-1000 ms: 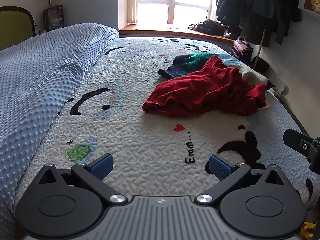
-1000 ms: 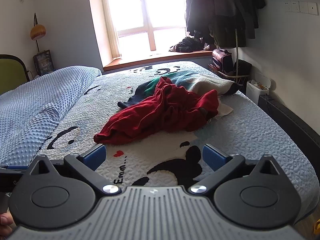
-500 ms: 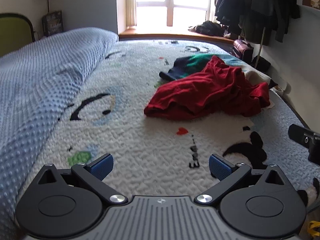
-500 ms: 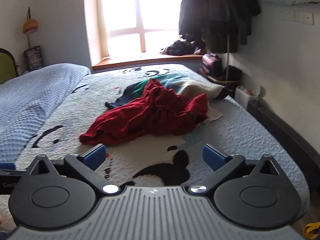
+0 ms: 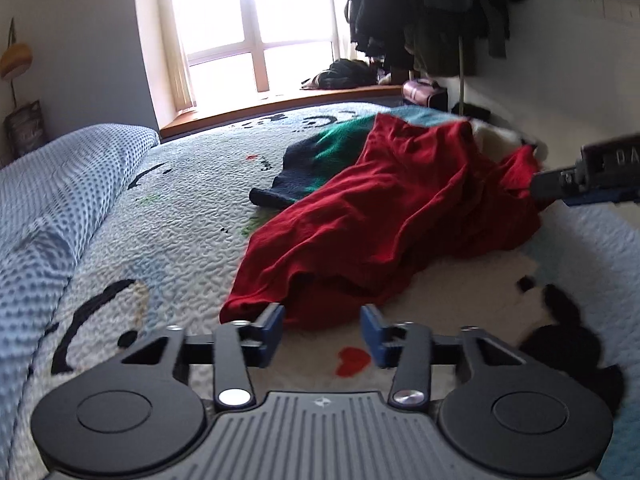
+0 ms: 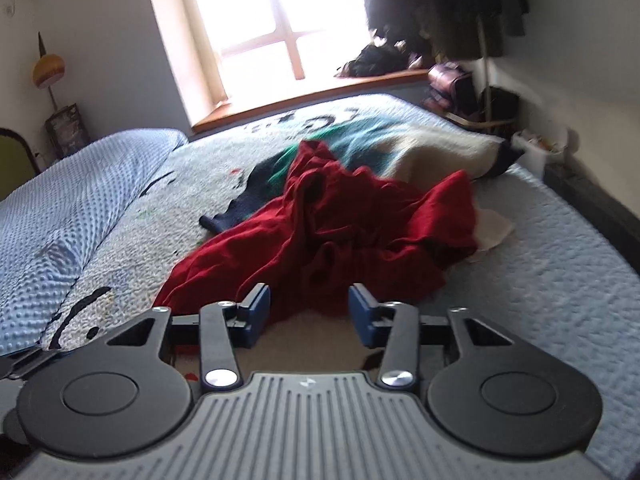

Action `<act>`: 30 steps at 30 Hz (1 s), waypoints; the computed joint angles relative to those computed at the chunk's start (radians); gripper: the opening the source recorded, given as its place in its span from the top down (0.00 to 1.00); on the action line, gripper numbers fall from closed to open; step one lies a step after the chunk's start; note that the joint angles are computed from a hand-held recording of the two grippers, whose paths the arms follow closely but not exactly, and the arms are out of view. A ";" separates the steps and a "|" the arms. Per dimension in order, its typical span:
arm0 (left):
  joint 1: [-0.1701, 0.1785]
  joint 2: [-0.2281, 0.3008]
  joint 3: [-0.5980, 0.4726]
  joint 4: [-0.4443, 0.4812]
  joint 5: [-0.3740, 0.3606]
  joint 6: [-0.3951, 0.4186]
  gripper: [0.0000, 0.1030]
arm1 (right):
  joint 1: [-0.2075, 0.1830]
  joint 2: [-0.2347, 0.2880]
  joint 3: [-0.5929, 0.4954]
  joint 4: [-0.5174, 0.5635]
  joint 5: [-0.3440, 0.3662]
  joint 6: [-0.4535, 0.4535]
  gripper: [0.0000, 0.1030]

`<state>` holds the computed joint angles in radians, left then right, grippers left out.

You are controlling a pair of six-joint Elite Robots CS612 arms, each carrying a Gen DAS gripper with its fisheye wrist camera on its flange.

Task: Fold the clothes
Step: 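Grasp the red shirt with the left gripper while the right gripper grasps it too, then lift the red shirt with both grippers and pull it off the sweater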

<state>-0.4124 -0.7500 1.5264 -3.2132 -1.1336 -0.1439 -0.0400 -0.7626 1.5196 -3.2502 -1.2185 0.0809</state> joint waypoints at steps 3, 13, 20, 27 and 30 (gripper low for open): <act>0.025 0.055 -0.068 0.024 0.009 0.018 0.83 | 0.015 0.051 -0.085 0.109 0.039 -0.019 0.63; 0.071 0.141 -0.152 0.045 0.040 0.026 0.22 | 0.061 0.158 -0.250 0.177 0.023 0.026 0.46; 0.092 0.162 -0.192 0.039 -0.017 -0.027 0.80 | 0.073 0.177 -0.293 0.203 -0.001 0.040 0.92; 0.090 0.089 -0.082 -0.079 -0.018 -0.042 0.90 | 0.046 0.083 -0.164 0.084 0.067 -0.010 0.94; 0.077 0.031 -0.004 -0.155 0.026 -0.056 0.91 | 0.035 0.016 -0.085 0.033 0.107 -0.040 0.94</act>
